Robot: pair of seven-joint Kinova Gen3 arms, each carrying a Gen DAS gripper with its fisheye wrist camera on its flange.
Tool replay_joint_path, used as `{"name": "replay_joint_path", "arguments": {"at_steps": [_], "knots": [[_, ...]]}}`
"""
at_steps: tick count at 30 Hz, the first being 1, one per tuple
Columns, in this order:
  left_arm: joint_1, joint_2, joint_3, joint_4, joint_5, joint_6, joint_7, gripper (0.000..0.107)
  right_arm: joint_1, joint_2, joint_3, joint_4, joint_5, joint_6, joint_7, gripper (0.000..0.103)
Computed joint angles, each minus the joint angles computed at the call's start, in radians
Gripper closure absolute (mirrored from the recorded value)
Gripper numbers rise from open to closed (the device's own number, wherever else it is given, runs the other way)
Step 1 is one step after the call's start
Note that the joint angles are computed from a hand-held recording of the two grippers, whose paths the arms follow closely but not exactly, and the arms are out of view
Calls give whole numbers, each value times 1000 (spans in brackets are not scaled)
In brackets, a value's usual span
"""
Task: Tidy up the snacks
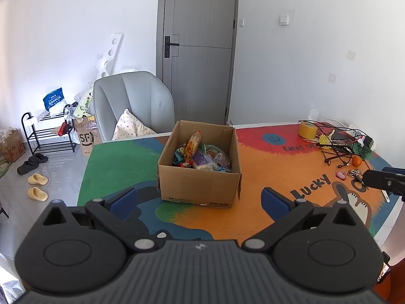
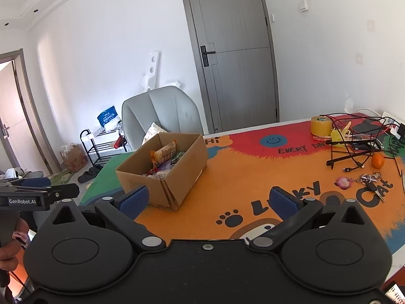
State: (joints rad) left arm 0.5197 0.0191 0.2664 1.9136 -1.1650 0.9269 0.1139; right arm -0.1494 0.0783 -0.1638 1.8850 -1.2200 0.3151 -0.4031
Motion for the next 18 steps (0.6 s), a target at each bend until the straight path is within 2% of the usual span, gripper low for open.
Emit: {"name": "replay_joint_path", "arguments": {"at_steps": [18], "knots": [[-1,0,-1,4,-3,-5,3,4,-3,4,0,-6,49,0,-45,0]]}}
